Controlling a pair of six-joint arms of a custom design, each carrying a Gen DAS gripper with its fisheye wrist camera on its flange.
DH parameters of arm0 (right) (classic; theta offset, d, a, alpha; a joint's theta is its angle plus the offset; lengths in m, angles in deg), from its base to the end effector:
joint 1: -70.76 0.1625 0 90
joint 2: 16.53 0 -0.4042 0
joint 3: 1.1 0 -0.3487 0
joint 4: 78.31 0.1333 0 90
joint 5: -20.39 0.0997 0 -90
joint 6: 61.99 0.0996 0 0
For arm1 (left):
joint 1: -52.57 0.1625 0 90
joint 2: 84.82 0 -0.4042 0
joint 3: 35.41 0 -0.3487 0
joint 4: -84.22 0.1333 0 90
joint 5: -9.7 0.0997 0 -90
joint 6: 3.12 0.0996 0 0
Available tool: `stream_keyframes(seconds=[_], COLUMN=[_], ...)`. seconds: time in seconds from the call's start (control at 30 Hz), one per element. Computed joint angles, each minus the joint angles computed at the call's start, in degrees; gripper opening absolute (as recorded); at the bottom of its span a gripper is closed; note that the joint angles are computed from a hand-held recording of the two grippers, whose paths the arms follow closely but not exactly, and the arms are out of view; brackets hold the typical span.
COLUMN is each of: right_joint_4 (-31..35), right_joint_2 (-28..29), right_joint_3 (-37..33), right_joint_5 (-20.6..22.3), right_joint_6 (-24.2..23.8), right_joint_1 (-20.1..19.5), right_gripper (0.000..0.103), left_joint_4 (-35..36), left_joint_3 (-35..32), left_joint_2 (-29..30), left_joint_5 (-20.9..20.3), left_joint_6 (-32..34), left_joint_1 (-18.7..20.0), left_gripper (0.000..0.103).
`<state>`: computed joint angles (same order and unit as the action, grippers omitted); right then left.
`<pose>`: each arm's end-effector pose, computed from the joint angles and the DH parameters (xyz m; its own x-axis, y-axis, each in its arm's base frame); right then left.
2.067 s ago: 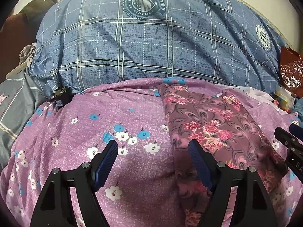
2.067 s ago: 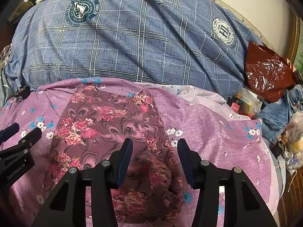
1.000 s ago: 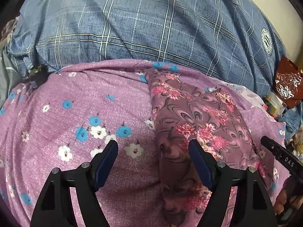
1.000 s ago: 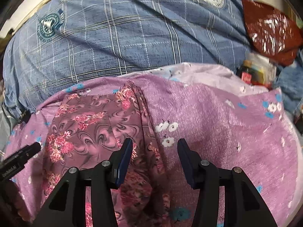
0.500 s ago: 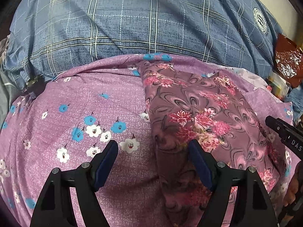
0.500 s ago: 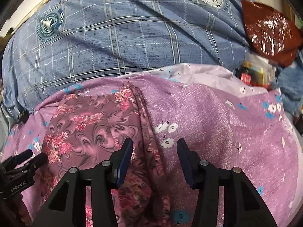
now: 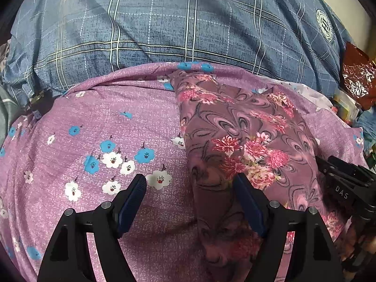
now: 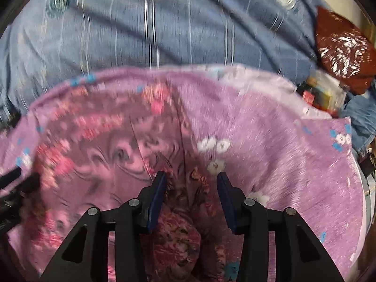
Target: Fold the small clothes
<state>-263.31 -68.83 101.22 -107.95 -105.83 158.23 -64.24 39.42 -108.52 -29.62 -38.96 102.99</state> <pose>0.0451 -0.5995 0.2303 -0.5728 -0.1485 0.8061 -0.5068 0.8371 -0.2059 -0.2813 -0.6704 0.0036 -0.8169 -0.1820 -0.5473 0.1895 0.8115 -0.5527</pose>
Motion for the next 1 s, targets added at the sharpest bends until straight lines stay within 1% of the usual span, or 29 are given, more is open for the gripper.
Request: stream_keyframes(seconds=[0.07,0.1,0.17,0.23,0.27,0.37,0.43,0.5,0.53,0.6,0.63,0.67,0.73,0.77,0.8,0.9,0.93,1.0], right_joint_4=[1.78,3.57,8.52,15.25,19.85,35.78,43.15,45.26,46.01,47.96,48.48,49.27,50.30,50.93,52.07,59.11,60.28,59.87], right_joint_2=[-0.75,-1.62,-3.88,-5.83,-6.62,-8.40,-8.01,-7.04,-6.62,-6.21,-5.90,-5.63,-5.37,-5.31,-5.19,-4.71,-4.70,-4.90], right_joint_3=[-0.33,-0.46,-1.02,-2.76,-4.41,-10.35,-13.69,-15.33,-15.95,-17.02,-17.64,-18.21,-18.53,-18.78,-19.12,-21.21,-21.36,-20.70], right_joint_5=[0.73,1.95,6.15,10.33,12.97,23.59,27.38,26.92,27.24,29.78,30.72,31.61,32.97,33.52,34.39,37.84,38.14,37.24], right_joint_6=[0.59,1.56,4.38,8.74,11.68,20.97,24.12,25.41,26.04,27.18,27.37,27.55,27.70,27.61,27.59,26.95,26.13,24.67], right_joint_1=[-0.02,-0.23,-1.15,-2.27,-3.11,-6.92,-8.61,-9.13,-9.50,-10.39,-10.61,-10.77,-10.92,-11.02,-11.15,-11.62,-11.49,-10.98], right_gripper=[0.045,0.046,0.047,0.048,0.050,0.055,0.056,0.056,0.058,0.058,0.059,0.061,0.062,0.062,0.062,0.062,0.062,0.062], left_joint_4=[-0.79,-1.87,-4.97,-7.70,-8.11,-8.81,-9.27,-10.64,-11.72,-12.71,-13.22,-13.61,-14.61,-15.11,-15.13,-14.80,-15.01,-15.80], left_joint_3=[0.15,0.36,1.21,1.92,1.98,1.63,1.21,1.24,1.45,1.58,1.49,1.39,1.19,0.83,0.62,-0.33,-0.28,-0.15], left_joint_2=[-0.42,-0.79,-1.67,-2.52,-2.88,-3.41,-3.50,-3.55,-3.60,-3.69,-3.62,-3.55,-3.30,-2.89,-2.72,-1.91,-1.81,-1.68], left_joint_5=[-1.36,-2.70,-5.24,-8.24,-9.81,-15.03,-20.12,-23.70,-24.59,-26.98,-28.95,-30.38,-32.80,-33.40,-33.40,-31.97,-31.65,-31.82], left_joint_6=[0.04,-0.07,-0.17,-0.76,-1.20,-1.14,-0.73,-0.68,-0.36,0.21,0.69,1.08,2.09,2.65,3.35,4.67,4.66,4.60], left_joint_1=[0.50,0.92,1.87,3.09,3.78,6.00,7.70,9.01,9.36,10.02,10.51,10.90,11.52,11.64,11.65,11.54,11.48,11.66], left_gripper=[0.077,0.077,0.077,0.077,0.076,0.076,0.076,0.076,0.076,0.076,0.075,0.075,0.073,0.068,0.067,0.062,0.061,0.061])
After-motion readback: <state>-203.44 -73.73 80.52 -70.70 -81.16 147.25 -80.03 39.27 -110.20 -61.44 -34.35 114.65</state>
